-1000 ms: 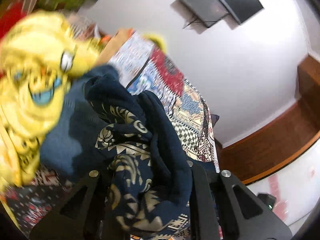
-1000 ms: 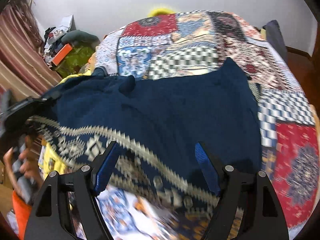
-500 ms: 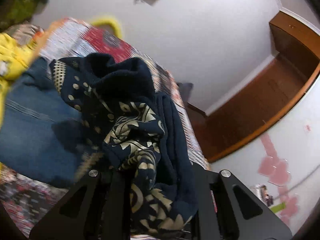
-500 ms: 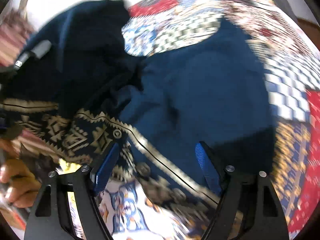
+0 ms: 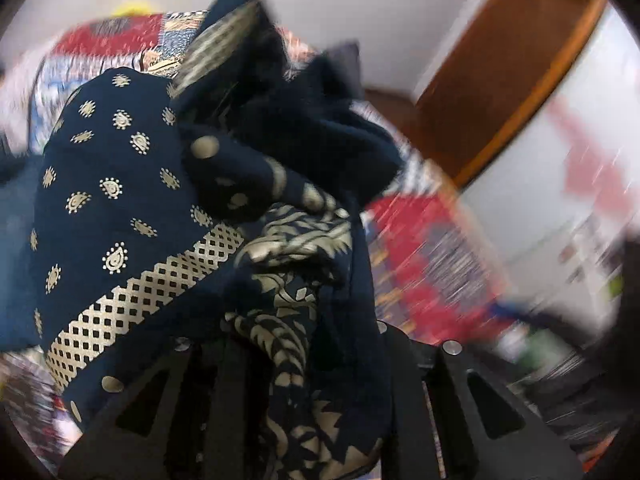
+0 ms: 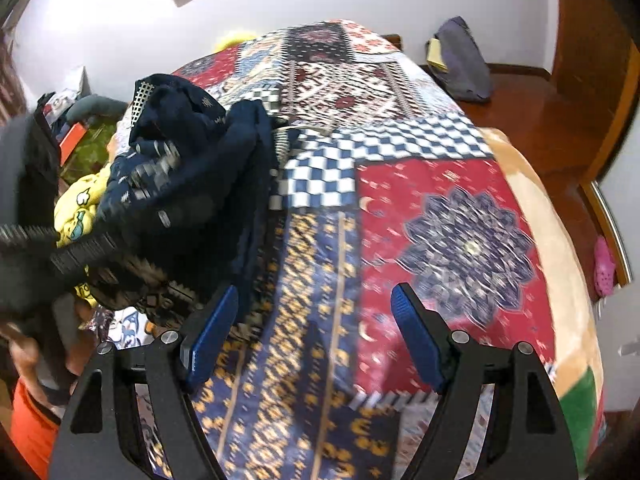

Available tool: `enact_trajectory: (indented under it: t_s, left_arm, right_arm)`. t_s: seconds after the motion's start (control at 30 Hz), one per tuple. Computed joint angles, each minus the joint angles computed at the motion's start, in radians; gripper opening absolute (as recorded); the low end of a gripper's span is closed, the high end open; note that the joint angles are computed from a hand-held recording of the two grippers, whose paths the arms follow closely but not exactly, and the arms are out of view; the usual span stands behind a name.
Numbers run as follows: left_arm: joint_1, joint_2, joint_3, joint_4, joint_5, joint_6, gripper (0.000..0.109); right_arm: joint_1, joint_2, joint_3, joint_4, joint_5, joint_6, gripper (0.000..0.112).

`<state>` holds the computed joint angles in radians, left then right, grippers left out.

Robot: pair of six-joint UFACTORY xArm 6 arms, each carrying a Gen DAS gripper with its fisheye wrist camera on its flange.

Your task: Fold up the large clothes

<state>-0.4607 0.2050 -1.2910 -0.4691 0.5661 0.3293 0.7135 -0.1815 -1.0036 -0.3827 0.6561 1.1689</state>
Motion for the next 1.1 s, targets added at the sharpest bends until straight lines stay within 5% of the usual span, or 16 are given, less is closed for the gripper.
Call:
enact_trajectory:
  t_s: [0.07,0.1,0.17,0.23,0.5,0.73,0.87,1.1]
  left_arm:
    - [-0.010,-0.005,0.005,0.084,0.015,-0.018,0.028]
    - [-0.008,-0.010,0.005,0.063,0.031,0.019,0.033]
    - [0.009,-0.021,-0.008,-0.058,0.130,0.161,0.063]
    - [0.017,-0.039,-0.013,-0.103,0.219,0.225,0.072]
    - [0.067,-0.274,0.178,-0.159,0.231,0.296,0.072]
    - [0.172,-0.427,0.243,-0.109,0.139,0.261,0.074]
    - [0.216,-0.353,0.180,-0.027,0.049,0.210,0.084]
    - [0.256,-0.158,0.025,-0.062,0.063,0.197,0.084]
  right_arm:
    - [-0.009,-0.010,-0.003,0.005,0.015,0.003,0.076]
    - [-0.008,-0.019,0.000,-0.002,0.022,0.014,0.076]
    - [-0.002,-0.044,0.008,-0.021,0.038,0.037,0.076]
    - [0.013,-0.076,0.013,-0.049,0.067,0.061,0.076]
    - [0.057,-0.101,-0.037,-0.145,0.113,0.091,0.076]
    - [0.055,0.030,-0.154,-0.140,0.017,0.042,0.076]
    - [0.045,0.150,-0.247,-0.114,-0.045,0.001,0.076]
    - [0.007,0.375,-0.457,-0.006,-0.057,-0.126,0.076]
